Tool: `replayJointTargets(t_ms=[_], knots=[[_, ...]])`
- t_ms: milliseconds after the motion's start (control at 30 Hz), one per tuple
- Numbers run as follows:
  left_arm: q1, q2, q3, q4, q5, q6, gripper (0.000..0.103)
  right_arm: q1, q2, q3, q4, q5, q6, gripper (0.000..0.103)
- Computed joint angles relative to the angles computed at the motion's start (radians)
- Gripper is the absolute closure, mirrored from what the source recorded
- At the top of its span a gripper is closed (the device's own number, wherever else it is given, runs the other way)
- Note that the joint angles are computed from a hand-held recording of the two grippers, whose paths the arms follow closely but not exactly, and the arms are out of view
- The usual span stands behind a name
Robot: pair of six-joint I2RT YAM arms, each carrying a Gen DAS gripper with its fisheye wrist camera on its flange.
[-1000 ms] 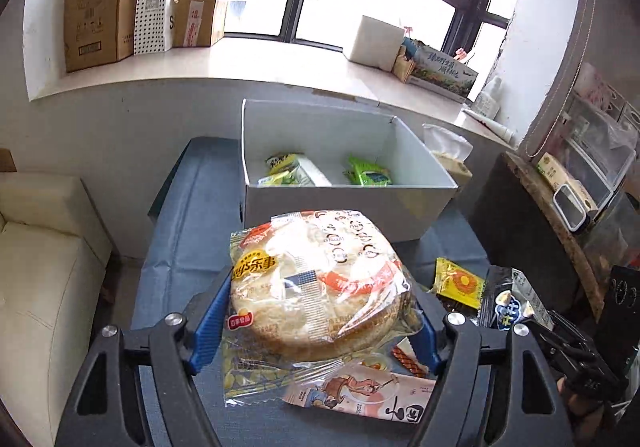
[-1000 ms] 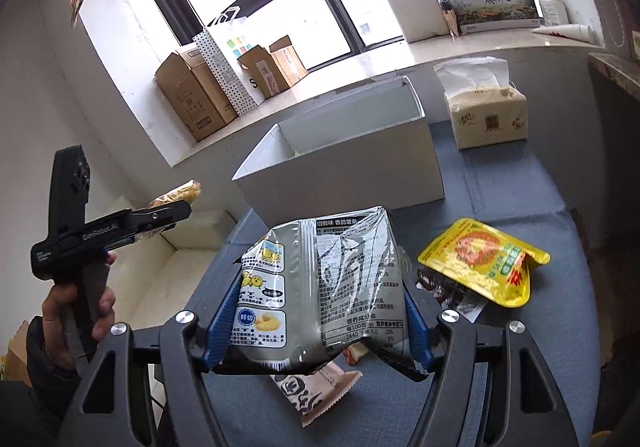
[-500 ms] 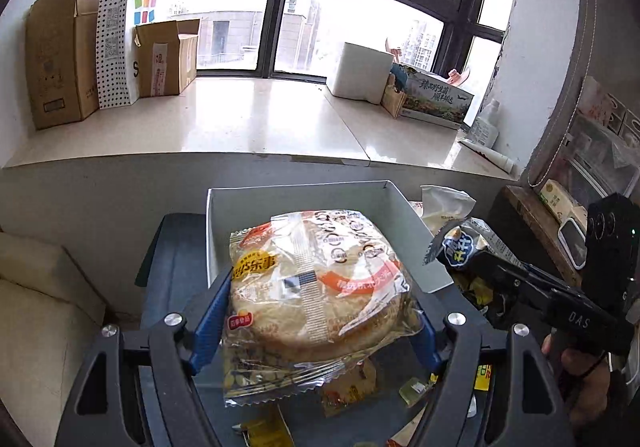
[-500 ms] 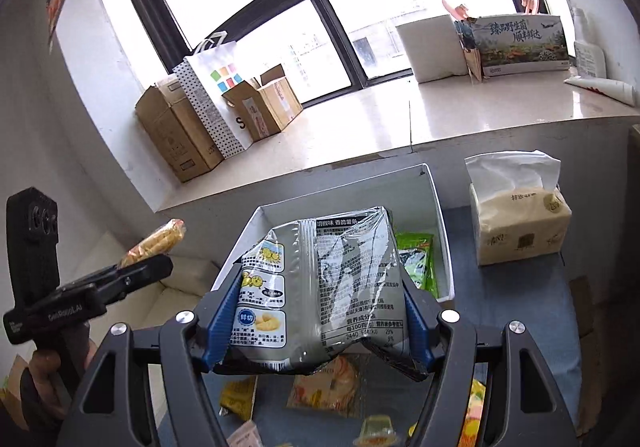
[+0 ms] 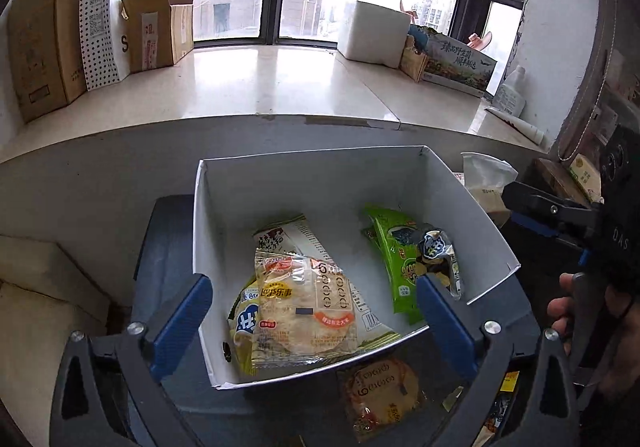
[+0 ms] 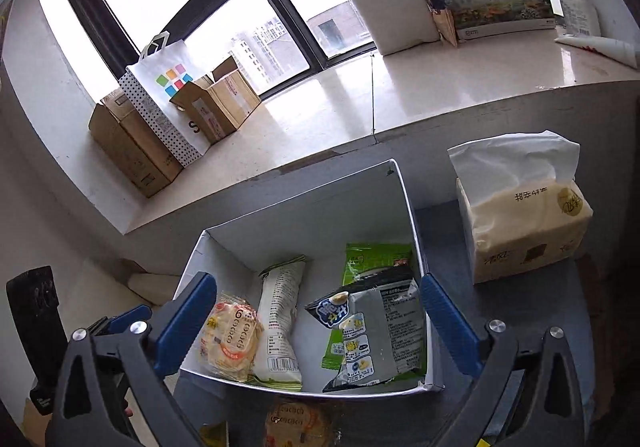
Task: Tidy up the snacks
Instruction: 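Lower both bags into the white box and open both tools, then grasp the pink-white snack bar wrapper with the right tool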
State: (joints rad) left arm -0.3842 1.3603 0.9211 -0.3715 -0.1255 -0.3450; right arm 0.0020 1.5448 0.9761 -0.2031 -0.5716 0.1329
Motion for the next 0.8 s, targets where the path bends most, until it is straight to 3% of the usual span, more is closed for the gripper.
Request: replayJointTargets(t_ms=[167,300,533,667,733,800], knots=[[0.001,-0.065,-0.024,-0.009,0.010,0.001,0.000,-0.008,-0.071,-0.035,-0.012,-0.001,-0.014,0.000],[-0.033,-0.135,-0.038,-0.052,-0.039,-0.003,0.000,-0.028,-0.177,-0.090,-0.032,-0.026,-0.048,0.000],[-0.196,-0.386,-0.116,-0.219,-0.185,-0.045,0.000,-0.092,-0.503,-0.249,-0.204,-0.160,-0.243,0.000],[-0.351,-0.577,-0.184,-0.355,-0.289,-0.147,0.000,-0.131,-0.738,-0.361,-0.402,-0.225,-0.414,0.000],[-0.444,-0.661,-0.217,-0.434,-0.333,-0.242,0.000,-0.146,-0.829,-0.414,-0.524,-0.261,-0.519,0.000],[-0.572,-0.721,-0.248,-0.518,-0.414,-0.379,0.000,-0.114,-0.931,-0.472,-0.614,-0.214,-0.566,0.000]])
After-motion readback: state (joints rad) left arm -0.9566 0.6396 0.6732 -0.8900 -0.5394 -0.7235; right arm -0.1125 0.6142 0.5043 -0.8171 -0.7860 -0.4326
